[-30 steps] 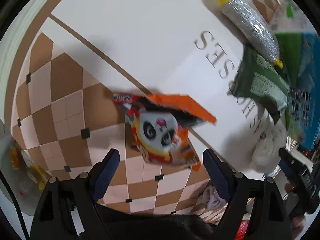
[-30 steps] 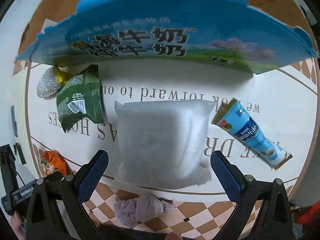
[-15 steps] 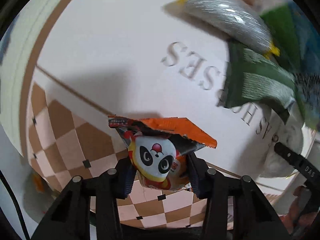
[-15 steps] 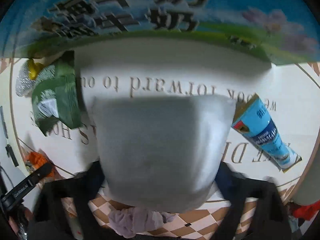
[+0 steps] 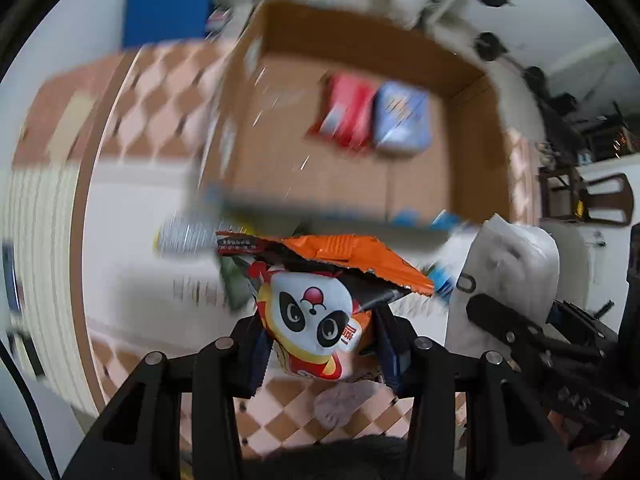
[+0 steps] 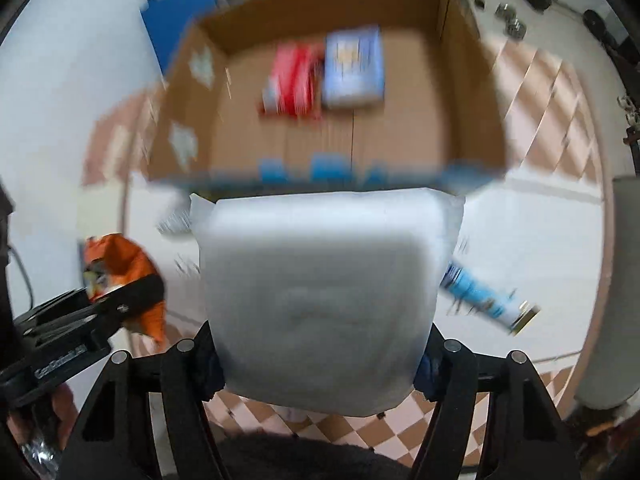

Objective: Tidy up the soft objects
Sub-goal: 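Lower both bags into the box beside the red bag and release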

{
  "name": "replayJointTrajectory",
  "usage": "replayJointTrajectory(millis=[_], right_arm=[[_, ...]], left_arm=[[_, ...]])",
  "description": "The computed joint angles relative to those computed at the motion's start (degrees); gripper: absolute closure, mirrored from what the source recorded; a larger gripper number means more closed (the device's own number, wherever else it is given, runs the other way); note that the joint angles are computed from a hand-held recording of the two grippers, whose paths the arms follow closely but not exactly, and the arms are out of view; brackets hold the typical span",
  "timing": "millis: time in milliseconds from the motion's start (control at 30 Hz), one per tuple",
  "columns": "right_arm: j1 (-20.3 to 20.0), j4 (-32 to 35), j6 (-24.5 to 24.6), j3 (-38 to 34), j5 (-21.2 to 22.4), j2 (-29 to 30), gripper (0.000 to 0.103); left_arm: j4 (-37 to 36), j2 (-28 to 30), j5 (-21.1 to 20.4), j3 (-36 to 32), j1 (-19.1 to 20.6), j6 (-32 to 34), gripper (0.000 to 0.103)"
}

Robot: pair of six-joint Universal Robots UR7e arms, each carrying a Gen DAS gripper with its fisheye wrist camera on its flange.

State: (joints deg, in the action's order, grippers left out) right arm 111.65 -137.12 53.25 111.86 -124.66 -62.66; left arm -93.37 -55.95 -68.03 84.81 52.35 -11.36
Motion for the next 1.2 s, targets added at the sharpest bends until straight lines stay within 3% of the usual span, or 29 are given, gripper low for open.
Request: replayJointTrajectory(millis=[100, 200, 433, 667, 967, 1033, 1100, 1133, 1200], right_arm=[[-0.08, 2.48, -2.62, -4.48, -2.97, -1.86, 0.03], [-1.43, 4.72, -4.03, -10.85, -6.48, 1.57, 0.03], [-8.05, 8.15, -8.03, -18.67, -6.51, 9.7, 0.03], [-13.29, 9.78, -9.62, -20.11, -2.24, 13.68, 0.03], [-15.34, 11.02, -10.3, -20.38, 0.98, 15.17, 0.027], [-15.65, 12.35, -10.6, -21.7, 1.57, 15.66, 0.021], [-15.75, 12.39, -11.17, -21.79, 2.46, 15.32, 0.009], [-15.52, 12.25, -11.31, -21.95, 2.32, 15.16, 0.001], [-14.81, 12.28, -11.41, -21.88, 1.58, 14.48, 0.0]], left_arm=[[1.89, 5.84, 1.51, -7.88, -0.05, 2.61, 0.061], [7.53, 13.0, 3.77, -15.66, 0.92, 4.1, 0.061], [18.24, 26.07, 5.22, -29.52, 4.91, 0.55, 0.061], [23.13, 30.57, 5.74, -32.03, 6.62, -1.29, 0.061], [25.22, 31.15, 4.82, -32.25, 7.26, -3.07, 0.059], [24.57, 30.84, 4.28, -32.35, 7.0, -2.5, 0.046], [22.15, 29.37, 4.48, -31.08, 6.33, -1.53, 0.015], [21.47, 28.94, 4.56, -30.97, 6.02, -1.12, 0.013], [20.02, 27.47, 4.33, -29.9, 5.46, -0.46, 0.012]])
